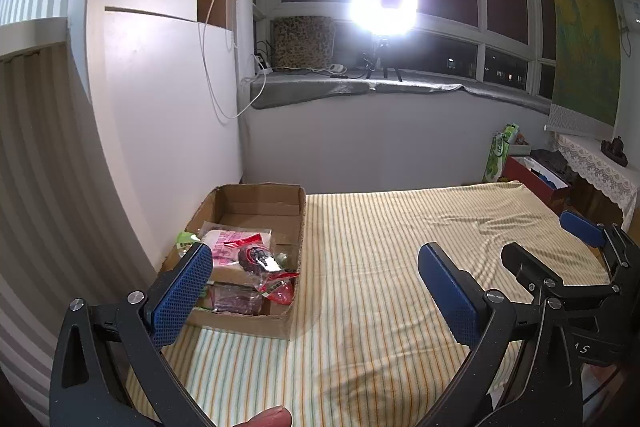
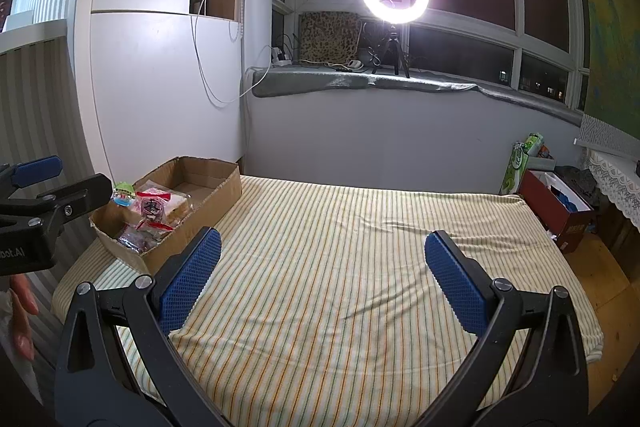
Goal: Organize snacks
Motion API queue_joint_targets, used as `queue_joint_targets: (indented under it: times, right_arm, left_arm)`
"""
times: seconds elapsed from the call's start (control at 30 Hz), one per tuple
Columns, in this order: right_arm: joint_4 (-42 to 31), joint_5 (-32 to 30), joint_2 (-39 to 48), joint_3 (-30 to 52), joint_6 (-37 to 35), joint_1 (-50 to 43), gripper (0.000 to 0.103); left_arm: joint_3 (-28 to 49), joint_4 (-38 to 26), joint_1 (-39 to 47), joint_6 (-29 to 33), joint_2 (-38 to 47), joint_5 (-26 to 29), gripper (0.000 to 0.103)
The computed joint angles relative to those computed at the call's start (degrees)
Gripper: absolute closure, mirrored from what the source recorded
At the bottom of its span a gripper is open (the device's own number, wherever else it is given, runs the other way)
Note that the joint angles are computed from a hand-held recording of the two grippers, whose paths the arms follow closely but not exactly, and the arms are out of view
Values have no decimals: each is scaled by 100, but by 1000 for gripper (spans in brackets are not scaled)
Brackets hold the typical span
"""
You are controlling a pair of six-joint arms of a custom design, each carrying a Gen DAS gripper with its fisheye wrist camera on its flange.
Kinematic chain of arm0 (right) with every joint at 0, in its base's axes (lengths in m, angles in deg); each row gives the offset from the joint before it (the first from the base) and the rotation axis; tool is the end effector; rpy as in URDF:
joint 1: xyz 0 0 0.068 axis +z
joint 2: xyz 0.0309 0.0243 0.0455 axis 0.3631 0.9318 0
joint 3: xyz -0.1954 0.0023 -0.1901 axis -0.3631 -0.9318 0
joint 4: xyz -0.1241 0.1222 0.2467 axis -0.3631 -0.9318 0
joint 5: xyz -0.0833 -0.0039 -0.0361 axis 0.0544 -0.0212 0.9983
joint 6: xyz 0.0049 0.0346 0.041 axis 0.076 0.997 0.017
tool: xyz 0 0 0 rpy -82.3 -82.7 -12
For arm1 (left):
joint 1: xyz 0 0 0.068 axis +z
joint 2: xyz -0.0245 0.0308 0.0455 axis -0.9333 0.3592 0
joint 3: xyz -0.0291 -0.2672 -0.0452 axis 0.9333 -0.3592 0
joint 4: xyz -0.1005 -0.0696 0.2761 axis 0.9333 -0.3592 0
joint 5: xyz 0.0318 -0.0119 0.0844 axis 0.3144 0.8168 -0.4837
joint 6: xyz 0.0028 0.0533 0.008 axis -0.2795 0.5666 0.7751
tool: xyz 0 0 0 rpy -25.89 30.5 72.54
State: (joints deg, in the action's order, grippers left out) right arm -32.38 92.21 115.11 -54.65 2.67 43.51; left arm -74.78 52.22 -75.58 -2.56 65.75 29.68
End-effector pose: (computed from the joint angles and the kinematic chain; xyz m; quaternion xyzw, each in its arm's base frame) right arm 0.2117 0.0738 0.0992 -0.0245 0.8382 -0.0049 0.5447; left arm 0.2214 -0.0270 0.1328 0.0654 0.8511 -0.0408 0.5193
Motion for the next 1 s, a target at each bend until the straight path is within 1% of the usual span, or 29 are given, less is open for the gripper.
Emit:
queue_joint_targets:
  times: [0.43,0.63,0.9,1.0]
  right_arm:
    - [22,-25,24,-5,-8,-24,0]
    - [96,10,69,-49,6,-22,0]
    - [136,-10,127,-75,12,-65,0]
    - [134,-3,116,-87,20,-55,0]
  left_arm:
    - [86,-150,32,-35,72,83,1]
    - [144,-210,133,-95,215,384,1]
    - [139,-146,22,-110,265,63,1]
    - [150,-104,22,-87,304,42,1]
